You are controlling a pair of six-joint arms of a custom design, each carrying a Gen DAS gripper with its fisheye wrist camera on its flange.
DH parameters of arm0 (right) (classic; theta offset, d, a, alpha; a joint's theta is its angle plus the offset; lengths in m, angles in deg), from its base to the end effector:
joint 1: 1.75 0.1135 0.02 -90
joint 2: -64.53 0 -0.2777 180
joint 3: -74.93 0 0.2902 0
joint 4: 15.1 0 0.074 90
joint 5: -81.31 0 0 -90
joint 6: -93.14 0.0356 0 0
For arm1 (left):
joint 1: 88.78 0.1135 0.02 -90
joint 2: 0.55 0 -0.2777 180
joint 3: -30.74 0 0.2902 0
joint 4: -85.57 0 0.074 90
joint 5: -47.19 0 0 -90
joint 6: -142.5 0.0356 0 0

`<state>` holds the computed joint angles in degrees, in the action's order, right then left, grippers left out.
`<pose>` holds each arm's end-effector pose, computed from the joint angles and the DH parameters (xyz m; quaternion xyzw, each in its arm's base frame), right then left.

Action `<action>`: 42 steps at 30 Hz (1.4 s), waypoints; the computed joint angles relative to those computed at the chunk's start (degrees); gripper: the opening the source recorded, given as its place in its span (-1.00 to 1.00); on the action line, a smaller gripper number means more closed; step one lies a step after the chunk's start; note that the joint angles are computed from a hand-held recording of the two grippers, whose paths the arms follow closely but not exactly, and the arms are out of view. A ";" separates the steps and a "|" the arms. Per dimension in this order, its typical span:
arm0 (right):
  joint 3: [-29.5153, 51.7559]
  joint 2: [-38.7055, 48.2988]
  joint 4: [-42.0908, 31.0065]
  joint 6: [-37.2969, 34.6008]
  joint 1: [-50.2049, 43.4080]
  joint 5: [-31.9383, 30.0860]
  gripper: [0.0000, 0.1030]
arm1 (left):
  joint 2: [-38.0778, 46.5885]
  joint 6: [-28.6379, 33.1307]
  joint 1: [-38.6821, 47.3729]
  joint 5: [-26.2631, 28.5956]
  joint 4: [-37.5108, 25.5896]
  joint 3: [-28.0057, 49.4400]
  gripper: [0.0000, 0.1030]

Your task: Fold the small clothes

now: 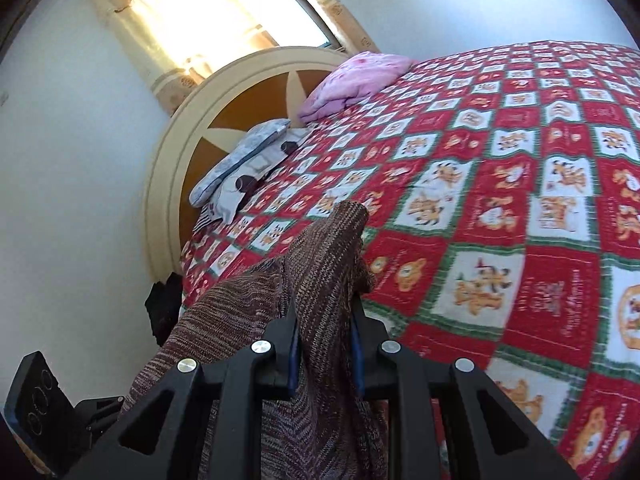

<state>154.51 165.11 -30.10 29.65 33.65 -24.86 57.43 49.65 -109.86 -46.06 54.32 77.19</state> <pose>0.3443 0.2568 0.2189 -0.1320 0.8745 0.3387 0.3210 0.2223 -0.0835 0.2165 0.1339 0.9062 -0.0576 0.3970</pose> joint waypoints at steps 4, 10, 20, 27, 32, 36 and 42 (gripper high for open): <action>2.82 2.75 -0.93 0.07 1.60 0.20 -0.61 | -0.63 0.96 1.96 1.26 0.21 -1.24 -0.56; 7.05 6.45 -3.27 -0.72 3.17 0.11 -0.61 | -3.04 1.62 4.23 2.34 -0.63 -3.43 -0.56; 14.60 11.85 -6.61 -1.08 5.12 0.47 -0.61 | -5.45 2.99 6.36 1.22 0.08 -5.37 -0.56; 20.70 16.31 -9.66 -1.19 6.42 0.52 -0.61 | -5.80 3.76 7.80 1.47 0.85 -6.96 -0.56; 22.63 18.03 -10.21 -0.95 7.17 0.69 -0.61 | -6.57 4.23 9.21 2.20 0.57 -7.59 -0.56; 23.22 18.94 -10.32 -0.51 7.27 0.63 -0.61 | -8.22 4.14 8.91 1.68 -0.03 -8.55 -0.56; 25.03 20.78 -11.33 -0.48 7.67 1.52 -0.61 | -7.89 2.54 8.50 0.60 1.72 -11.01 -0.56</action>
